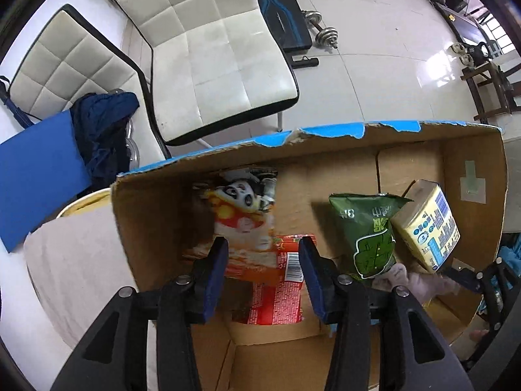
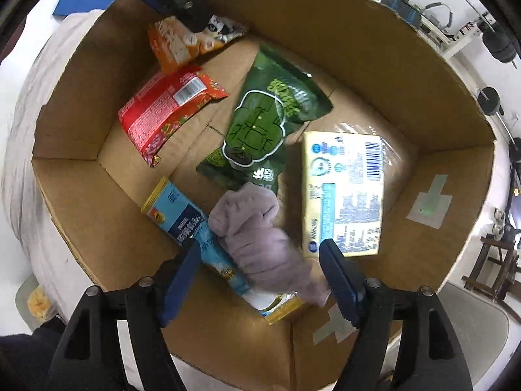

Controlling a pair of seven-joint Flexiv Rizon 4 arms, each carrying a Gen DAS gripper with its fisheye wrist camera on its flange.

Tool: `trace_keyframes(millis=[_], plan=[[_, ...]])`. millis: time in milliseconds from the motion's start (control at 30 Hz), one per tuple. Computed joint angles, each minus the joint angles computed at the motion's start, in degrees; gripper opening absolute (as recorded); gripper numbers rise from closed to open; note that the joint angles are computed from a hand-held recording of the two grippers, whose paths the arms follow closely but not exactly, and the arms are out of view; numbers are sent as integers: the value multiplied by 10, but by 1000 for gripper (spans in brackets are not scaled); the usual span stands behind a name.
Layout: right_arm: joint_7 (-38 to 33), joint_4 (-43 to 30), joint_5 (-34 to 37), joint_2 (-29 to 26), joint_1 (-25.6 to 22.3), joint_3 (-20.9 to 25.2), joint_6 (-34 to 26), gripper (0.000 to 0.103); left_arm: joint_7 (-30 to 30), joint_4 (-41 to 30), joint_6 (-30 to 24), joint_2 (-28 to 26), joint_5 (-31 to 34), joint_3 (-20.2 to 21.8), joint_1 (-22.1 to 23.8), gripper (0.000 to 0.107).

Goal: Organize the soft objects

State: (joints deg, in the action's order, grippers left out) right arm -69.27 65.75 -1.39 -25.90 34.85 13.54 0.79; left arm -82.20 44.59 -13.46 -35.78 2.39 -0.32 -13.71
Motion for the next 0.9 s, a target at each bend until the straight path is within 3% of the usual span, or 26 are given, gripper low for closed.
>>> trace_keyframes(millis=[67, 133, 500, 567, 633, 667, 900], plan=[[5, 1, -1, 3, -1, -2, -2, 81, 0, 5, 5, 6, -2, -1, 0, 45], [11, 1, 0, 7, -3, -3, -4, 81, -3, 14, 15, 15, -4, -1, 1, 59], [137, 39, 19, 56, -14, -3, 4, 81, -24, 111, 82, 100, -20, -4, 9, 59], [176, 46, 16, 66, -11, -3, -3, 93, -29, 140, 107, 126, -18, -4, 10, 60], [212, 52, 18, 78, -10, 0, -2, 99, -37, 169, 132, 153, -14, -4, 10, 93], [231, 56, 19, 85, -9, 1, 0, 99, -40, 186, 148, 168, -12, -4, 10, 98], [338, 92, -8, 131, 4, 11, 18, 103, -67, 281, 199, 255, -22, -10, 21, 99]])
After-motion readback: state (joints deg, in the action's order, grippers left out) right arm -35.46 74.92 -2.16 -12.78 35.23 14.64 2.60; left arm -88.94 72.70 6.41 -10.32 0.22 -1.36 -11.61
